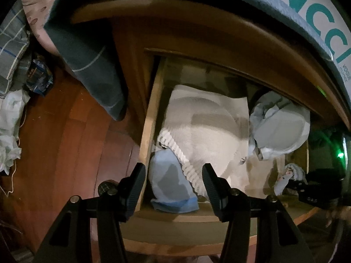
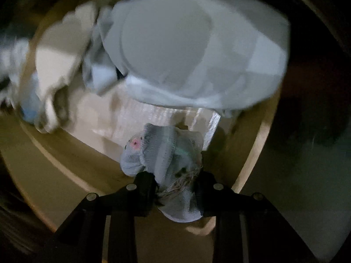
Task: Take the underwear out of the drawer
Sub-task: 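Lift the floral underwear with the right tool while the left tool grasps the cream lace underwear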
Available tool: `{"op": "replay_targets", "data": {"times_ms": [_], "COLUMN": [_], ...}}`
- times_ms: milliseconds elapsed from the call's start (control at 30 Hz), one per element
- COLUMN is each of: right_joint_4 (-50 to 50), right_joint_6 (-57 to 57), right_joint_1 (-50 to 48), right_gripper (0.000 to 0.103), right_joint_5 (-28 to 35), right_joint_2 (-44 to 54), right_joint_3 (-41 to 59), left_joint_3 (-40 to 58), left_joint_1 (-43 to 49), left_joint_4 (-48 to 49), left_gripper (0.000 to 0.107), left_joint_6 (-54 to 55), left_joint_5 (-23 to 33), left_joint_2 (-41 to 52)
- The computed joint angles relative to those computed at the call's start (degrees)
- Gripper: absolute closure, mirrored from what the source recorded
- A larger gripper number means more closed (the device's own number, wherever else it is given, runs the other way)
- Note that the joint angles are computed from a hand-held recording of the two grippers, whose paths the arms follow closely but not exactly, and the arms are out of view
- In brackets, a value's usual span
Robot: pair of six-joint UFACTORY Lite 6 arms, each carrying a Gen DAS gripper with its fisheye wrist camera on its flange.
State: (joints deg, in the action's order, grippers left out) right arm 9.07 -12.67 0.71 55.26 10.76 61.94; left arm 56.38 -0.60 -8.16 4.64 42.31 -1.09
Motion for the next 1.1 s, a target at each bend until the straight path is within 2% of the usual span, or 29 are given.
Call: {"op": "replay_targets", "data": {"times_ms": [200,267,333,433,500,567,800,867,1000,1100], "right_joint_4": [13.61,15.61,16.96,21.51,20.60,19.27,19.21,18.91,19.40,20.23], "right_joint_6": [-0.64,1.55,0.66,-3.45,-3.33,-3.67,-4.36,-4.55,-5.34,-4.74], "right_joint_1": [-7.17,-8.36,-9.87,-14.32,-14.50,-13.44,-16.21,-16.34,-15.33,-12.24], "right_gripper": [0.075,0.075,0.075,0.075,0.075,0.075,0.074,0.074,0.074,0.073], "right_joint_5": [1.06,0.42,-3.24,-1.40,-1.34,-4.95,-3.29,-3.40,-4.59,-7.71], "right_joint_2": [-5.49,-7.31,-10.59,-12.28,-11.84,-12.64,-13.90,-14.11,-15.16,-13.76], "right_joint_3": [-2.75,-3.25,-8.34,-10.41,-10.55,-14.41,-13.61,-13.64,-16.21,-17.50], "left_joint_3": [0.20,0.13,-0.38,-1.08,-1.48,-1.43,0.50,1.30,3.19,5.95], "left_joint_1": [-1.59,-2.20,-3.09,-5.92,-8.50,-10.64,-17.14,-19.55,-23.53,-24.65], "left_joint_4": [0.81,0.80,-0.65,-0.82,1.41,1.84,7.96,12.51,19.51,21.52], "left_gripper": [0.052,0.052,0.052,0.052,0.045,0.043,0.043,0.043,0.043,0.043], "left_joint_6": [-0.85,-0.86,0.35,0.57,-1.57,-1.52,-7.12,-11.76,-18.90,-20.98], "left_joint_5": [0.21,0.36,0.33,-0.12,-1.08,-1.38,-0.56,-0.70,-0.17,0.73], "left_joint_2": [0.70,0.80,0.59,0.43,0.26,0.79,6.29,8.15,11.90,15.84]}}
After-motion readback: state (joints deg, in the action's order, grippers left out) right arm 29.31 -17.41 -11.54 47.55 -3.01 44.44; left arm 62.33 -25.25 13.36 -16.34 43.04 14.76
